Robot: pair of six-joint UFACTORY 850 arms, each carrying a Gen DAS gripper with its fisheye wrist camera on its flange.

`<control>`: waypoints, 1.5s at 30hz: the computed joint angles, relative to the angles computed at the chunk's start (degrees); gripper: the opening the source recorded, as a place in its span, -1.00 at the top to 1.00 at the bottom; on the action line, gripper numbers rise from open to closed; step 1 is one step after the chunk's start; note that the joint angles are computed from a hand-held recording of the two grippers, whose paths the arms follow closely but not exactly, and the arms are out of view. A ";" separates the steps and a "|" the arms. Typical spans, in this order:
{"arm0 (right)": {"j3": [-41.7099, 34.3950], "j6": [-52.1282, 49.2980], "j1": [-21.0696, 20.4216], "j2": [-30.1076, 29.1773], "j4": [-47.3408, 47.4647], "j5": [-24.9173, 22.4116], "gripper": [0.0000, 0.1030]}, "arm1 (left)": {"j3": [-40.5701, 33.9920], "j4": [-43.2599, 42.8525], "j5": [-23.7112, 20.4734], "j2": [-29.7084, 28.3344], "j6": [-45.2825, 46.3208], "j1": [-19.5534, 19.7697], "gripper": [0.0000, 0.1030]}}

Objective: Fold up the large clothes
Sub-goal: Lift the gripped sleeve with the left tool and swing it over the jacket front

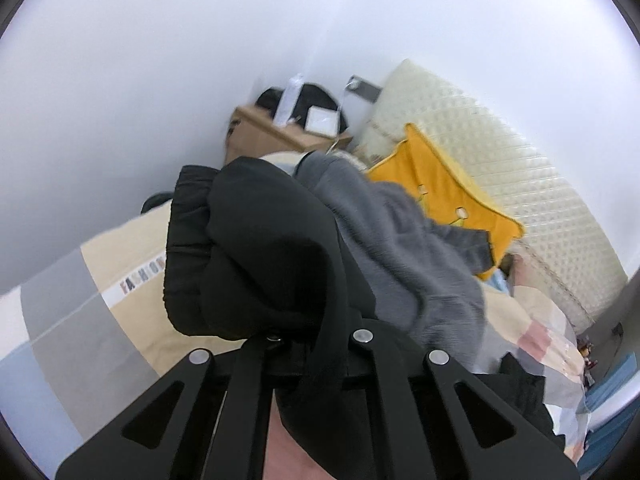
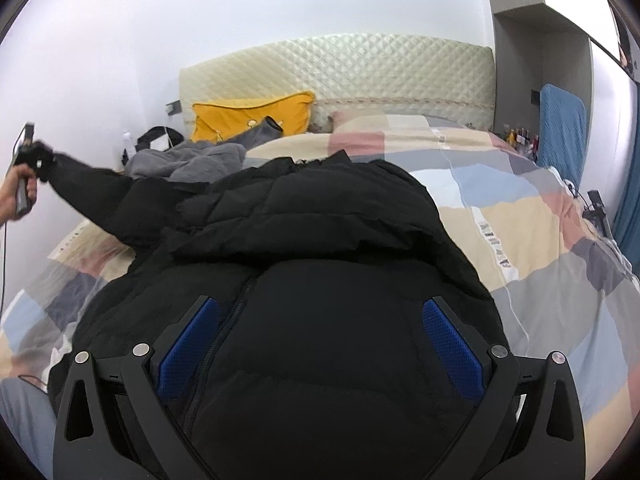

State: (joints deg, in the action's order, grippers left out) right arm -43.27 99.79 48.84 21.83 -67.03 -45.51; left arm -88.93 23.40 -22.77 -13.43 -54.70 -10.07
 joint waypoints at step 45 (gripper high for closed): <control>7.65 -5.80 -15.83 17.28 -0.41 10.42 -0.99 | -45.40 -0.34 -19.07 -28.42 22.71 -39.83 0.92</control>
State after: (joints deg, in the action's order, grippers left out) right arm -35.62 93.99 33.02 39.11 -67.45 -35.09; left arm -134.33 23.06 -41.84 -41.85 -31.99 -49.90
